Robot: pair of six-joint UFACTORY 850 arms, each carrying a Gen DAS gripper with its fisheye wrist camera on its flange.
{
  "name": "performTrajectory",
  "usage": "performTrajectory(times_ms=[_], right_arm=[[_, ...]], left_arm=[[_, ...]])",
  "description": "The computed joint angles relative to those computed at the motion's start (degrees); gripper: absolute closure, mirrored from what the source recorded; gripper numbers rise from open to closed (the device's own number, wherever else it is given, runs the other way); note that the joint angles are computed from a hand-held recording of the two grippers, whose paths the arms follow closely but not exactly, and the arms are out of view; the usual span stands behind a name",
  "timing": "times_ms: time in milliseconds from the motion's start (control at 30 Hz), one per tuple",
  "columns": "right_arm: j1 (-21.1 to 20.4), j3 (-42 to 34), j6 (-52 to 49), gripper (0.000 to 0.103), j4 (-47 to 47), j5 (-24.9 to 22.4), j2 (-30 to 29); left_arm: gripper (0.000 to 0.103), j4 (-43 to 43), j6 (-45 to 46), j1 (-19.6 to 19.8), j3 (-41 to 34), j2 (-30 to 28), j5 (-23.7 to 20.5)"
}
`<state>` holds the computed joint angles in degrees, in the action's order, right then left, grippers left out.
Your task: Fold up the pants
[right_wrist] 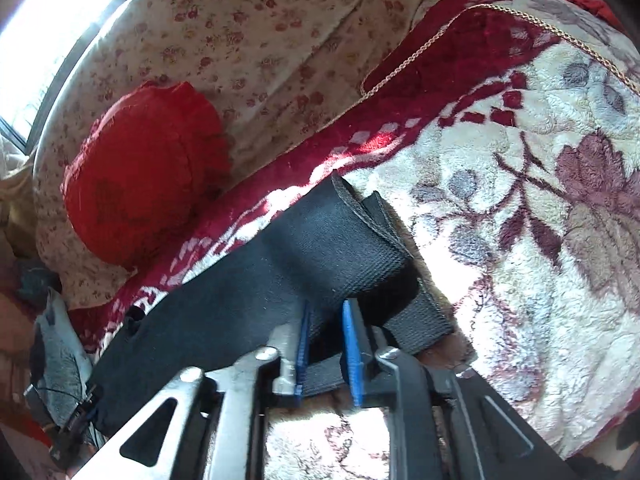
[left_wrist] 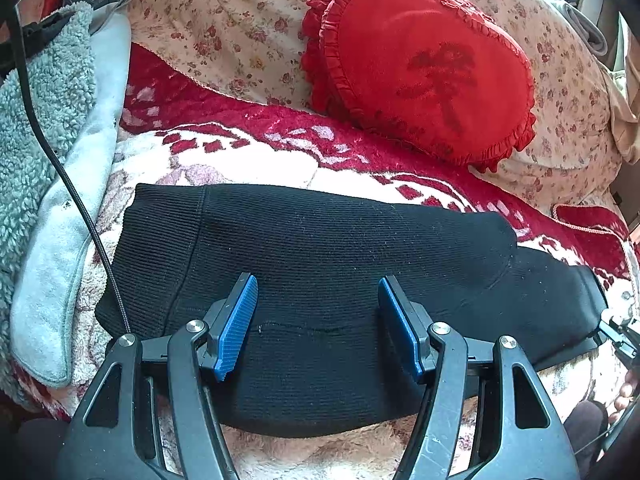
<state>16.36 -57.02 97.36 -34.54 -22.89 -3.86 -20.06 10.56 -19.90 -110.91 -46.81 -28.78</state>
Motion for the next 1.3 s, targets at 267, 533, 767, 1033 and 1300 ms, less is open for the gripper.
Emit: performTrajectory(times_ms=[267, 533, 767, 1033, 1300], right_arm=[[-2.06, 1.05, 5.74, 0.096, -1.42, 5.26, -1.37], [1.53, 2.04, 11.47, 0.099, -9.42, -0.19, 3.75], [0.42, -0.48, -7.68, 0.099, 7.79, -8.26, 0.93], [3.67, -1.69, -3.45, 0.099, -5.62, -16.52, 3.82], [2.34, -4.55, -8.57, 0.097, 2.73, -9.6, -1.13]], left_arm=[[0.04, -1.31, 0.42, 0.23, 0.23, 0.28, -0.04], [0.04, -3.55, 1.37, 0.8, 1.6, 1.93, 0.05], [0.04, -0.87, 0.22, 0.3, 2.14, 2.11, 0.35], [0.04, -1.6, 2.14, -0.18, 2.89, 3.6, 1.2], [0.04, -0.21, 2.32, -0.64, 3.13, 4.01, 1.31]])
